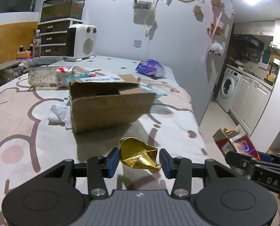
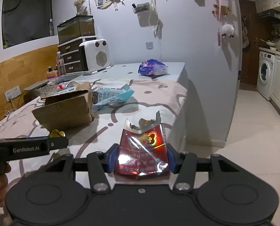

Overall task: Collect trash
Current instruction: 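Carry the wrapper and packet with both tools over the yellow wastebasket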

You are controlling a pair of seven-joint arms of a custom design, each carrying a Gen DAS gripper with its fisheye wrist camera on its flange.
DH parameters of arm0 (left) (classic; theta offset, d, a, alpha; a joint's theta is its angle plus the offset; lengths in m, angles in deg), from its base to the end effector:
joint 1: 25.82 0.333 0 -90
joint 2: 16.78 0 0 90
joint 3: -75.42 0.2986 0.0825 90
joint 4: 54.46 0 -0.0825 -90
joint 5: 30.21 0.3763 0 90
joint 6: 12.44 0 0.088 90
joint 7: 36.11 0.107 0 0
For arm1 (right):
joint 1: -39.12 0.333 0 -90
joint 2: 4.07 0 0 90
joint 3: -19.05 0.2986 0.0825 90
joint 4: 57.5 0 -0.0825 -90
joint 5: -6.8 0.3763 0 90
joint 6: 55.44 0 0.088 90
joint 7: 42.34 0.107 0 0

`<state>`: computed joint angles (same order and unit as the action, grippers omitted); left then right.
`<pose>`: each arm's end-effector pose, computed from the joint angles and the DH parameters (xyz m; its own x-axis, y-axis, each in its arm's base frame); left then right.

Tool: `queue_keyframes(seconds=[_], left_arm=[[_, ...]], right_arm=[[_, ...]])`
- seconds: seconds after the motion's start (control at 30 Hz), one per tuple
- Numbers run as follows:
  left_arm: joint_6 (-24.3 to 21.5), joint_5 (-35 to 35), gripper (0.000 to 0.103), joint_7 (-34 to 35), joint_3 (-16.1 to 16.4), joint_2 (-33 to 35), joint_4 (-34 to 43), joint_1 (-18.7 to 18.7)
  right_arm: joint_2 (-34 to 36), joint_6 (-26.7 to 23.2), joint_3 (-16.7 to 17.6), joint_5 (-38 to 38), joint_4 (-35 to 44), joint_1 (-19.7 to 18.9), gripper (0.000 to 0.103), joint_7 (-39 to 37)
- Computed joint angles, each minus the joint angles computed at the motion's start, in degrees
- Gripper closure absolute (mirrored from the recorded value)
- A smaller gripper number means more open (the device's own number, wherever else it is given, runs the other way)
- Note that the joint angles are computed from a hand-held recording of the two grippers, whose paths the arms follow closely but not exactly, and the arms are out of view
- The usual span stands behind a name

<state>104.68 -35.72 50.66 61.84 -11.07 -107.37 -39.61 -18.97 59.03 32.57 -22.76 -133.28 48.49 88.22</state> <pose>0.4708 -0.2338 0.9091 -0.4717 -0.8684 0.1529 -0.5198 0.1338 -0.8438 0.3956 0.1685 0.9100 -0.2358 -0.9652 -0.1132 -0.4332 0.2087 -0.8768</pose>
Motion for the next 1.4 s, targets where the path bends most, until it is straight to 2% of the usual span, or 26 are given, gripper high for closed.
queue_keyframes(seconds=[0.23,0.6,1.1,1.4], left_arm=[[2.11,0.44,0.056,0.03,-0.66,-5.37,-5.00,-1.26],[3.32,1.56,0.056,-1.57,-3.36,-9.47,-9.35,-6.17],[4.10,5.86,0.056,-6.40,-8.00,-7.84,-11.85,-14.37],[2.05,11.07,0.056,-9.49,-10.01,-1.78,-9.48,-20.22]], right_arm=[[-6.57,0.01,0.68,0.91,-5.22,-1.55,0.050,0.38],[-19.33,-1.54,1.20,4.86,-13.32,-8.92,0.050,-2.38],[-35.44,-3.59,-2.34,12.43,-26.79,-18.50,0.050,-7.93],[-42.80,-3.99,-5.70,15.99,-35.72,-22.29,0.050,-10.09]])
